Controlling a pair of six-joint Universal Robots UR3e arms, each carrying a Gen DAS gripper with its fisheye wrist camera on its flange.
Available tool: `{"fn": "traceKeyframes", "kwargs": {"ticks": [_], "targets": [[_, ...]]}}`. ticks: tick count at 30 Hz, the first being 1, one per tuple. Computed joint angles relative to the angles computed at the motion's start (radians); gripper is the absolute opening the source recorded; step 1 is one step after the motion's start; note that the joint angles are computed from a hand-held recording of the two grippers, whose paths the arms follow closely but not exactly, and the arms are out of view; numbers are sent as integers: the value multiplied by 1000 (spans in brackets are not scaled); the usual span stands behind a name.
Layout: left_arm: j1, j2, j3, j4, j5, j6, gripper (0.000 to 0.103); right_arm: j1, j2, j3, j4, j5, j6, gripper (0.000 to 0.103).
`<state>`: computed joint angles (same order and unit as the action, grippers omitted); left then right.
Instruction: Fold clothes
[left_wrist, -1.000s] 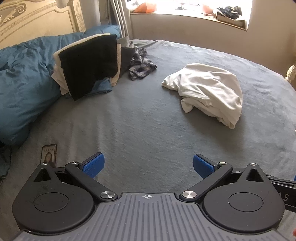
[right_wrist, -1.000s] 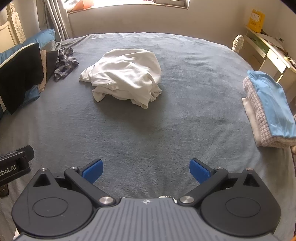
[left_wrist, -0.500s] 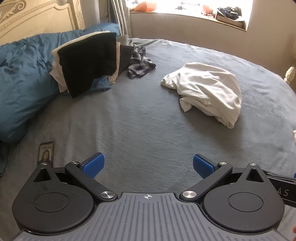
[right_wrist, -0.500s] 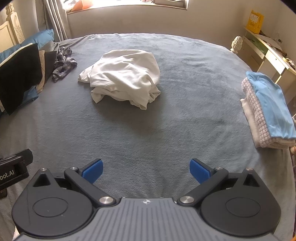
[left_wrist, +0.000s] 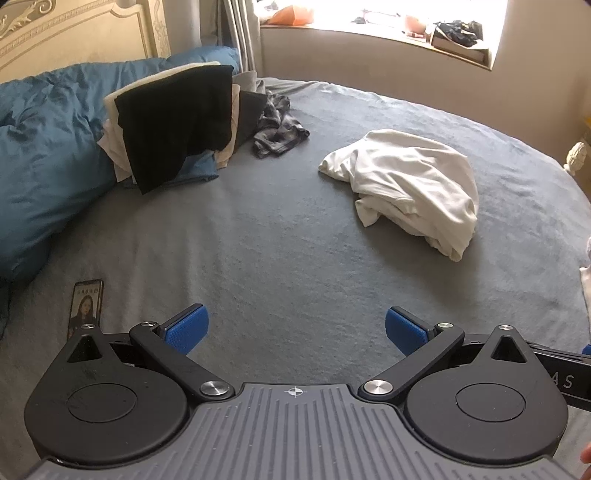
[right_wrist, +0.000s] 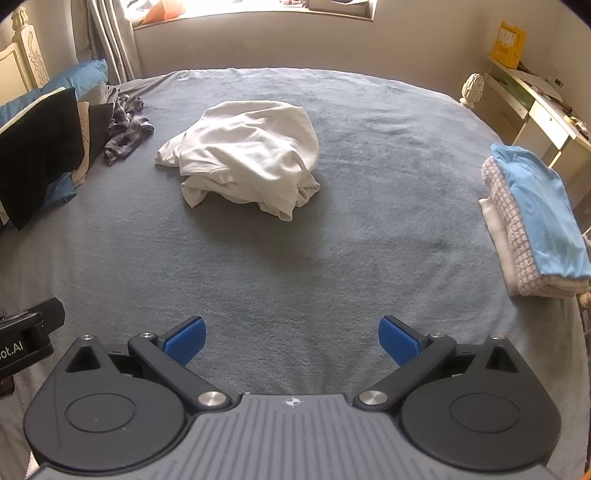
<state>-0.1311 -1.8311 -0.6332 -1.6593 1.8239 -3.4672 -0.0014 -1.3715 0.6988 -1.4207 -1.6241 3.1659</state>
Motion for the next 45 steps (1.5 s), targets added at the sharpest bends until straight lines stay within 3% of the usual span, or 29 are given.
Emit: {"fn": "traceKeyframes", "kwargs": {"ticks": [37, 45], "targets": [[26, 42, -73, 16, -16, 21, 103, 18, 35, -50, 28, -7, 7, 102], [32, 75, -179, 130, -31, 42, 103, 13, 31, -7, -5, -10, 12, 102]]}}
